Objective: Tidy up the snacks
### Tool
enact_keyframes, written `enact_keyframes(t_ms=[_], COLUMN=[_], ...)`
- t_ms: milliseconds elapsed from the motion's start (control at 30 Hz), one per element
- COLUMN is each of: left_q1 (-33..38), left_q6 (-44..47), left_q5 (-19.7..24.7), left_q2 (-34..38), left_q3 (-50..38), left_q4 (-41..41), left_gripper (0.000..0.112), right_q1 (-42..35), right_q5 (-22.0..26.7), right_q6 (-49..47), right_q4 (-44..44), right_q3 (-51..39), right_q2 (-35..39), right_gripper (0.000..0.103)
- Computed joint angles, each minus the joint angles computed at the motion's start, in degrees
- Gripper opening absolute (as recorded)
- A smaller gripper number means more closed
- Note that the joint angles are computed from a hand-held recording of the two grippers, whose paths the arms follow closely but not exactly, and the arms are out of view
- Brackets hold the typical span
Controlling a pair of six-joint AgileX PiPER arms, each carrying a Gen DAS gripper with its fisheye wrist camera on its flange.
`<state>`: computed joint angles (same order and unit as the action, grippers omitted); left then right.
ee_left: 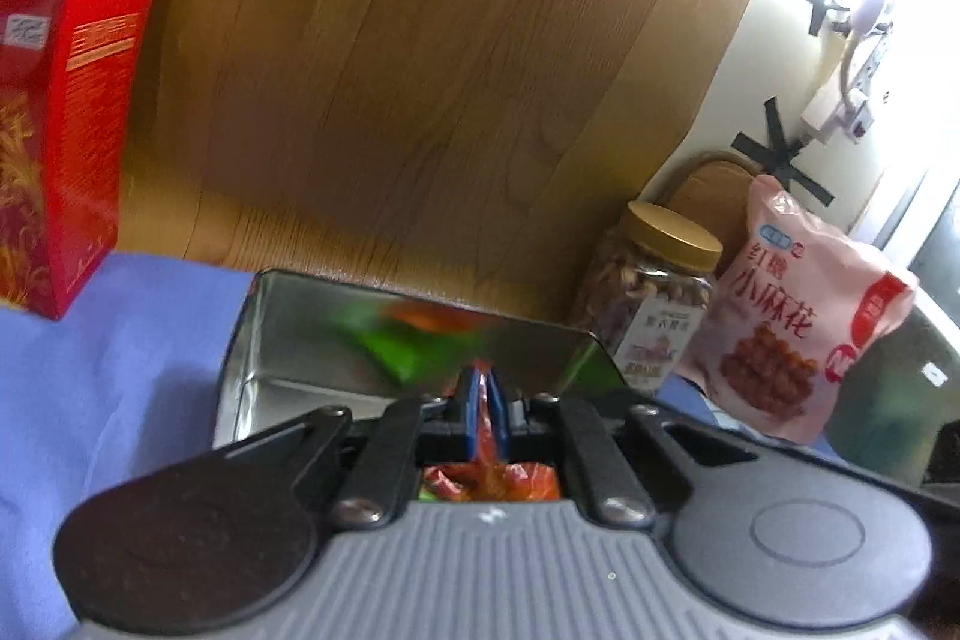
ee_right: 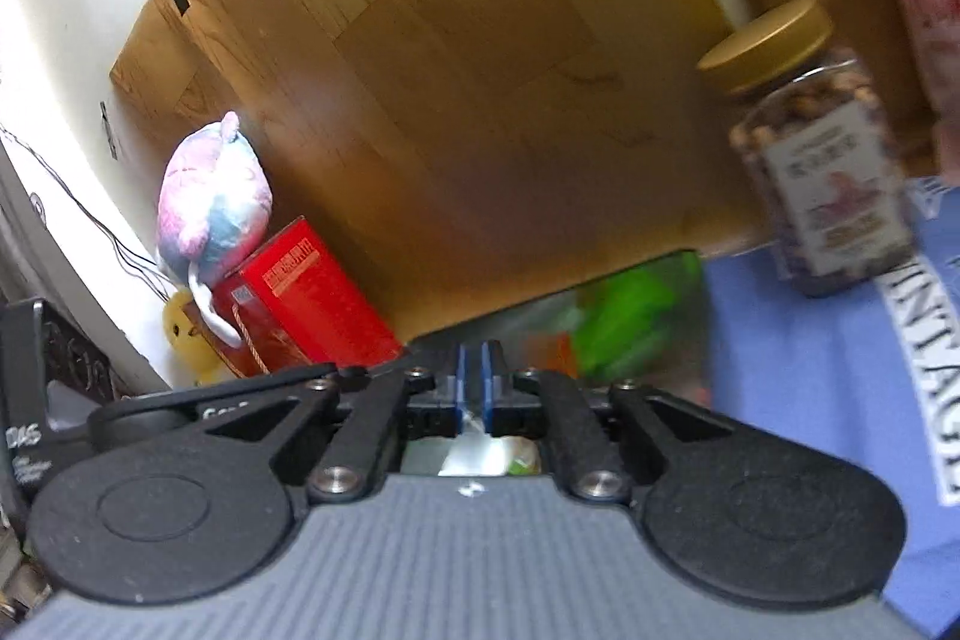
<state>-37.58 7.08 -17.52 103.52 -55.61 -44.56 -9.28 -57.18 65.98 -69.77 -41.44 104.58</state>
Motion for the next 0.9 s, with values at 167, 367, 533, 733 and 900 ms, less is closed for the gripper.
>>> enact_keyframes(t_ms=[167, 367, 533, 733, 900], left_q1=[-3.2, -6.0, -9.0, -13.4, -13.9], left_q6=[-4.8, -2.2, 3.4, 5.1, 2.9], left_q5=[-6.9, -4.8, -7.4, -10.1, -6.3], left_q2=[-7.5, -6.8, -6.1, -8.4, -5.3], left_q3=[12.8, 16.4, 16.5, 16.8, 11.6], left_q4=[2.4, -4.2, -12.0, -13.3, -9.3], left_gripper=[0.008, 0.017, 0.023, 0.023, 0.023], right_q1=[-8.4, -2.4, -0.4, -12.6, -8.1], right_q5=[-5.7, 2.7, 3.2, -5.0, 0.9], right_q6=[-6.7, -27.1, -46.0, -49.2, -49.1], right_q4=[-5.2, 2.3, 13.9, 9.8, 15.0], right_q3=[8.8, 18.7, 26.2, 29.2, 23.8], right_q2=[-2.3, -5.9, -7.1, -7.0, -1.9], right_gripper=[0.027, 0.030, 0.036, 0.041, 0.041])
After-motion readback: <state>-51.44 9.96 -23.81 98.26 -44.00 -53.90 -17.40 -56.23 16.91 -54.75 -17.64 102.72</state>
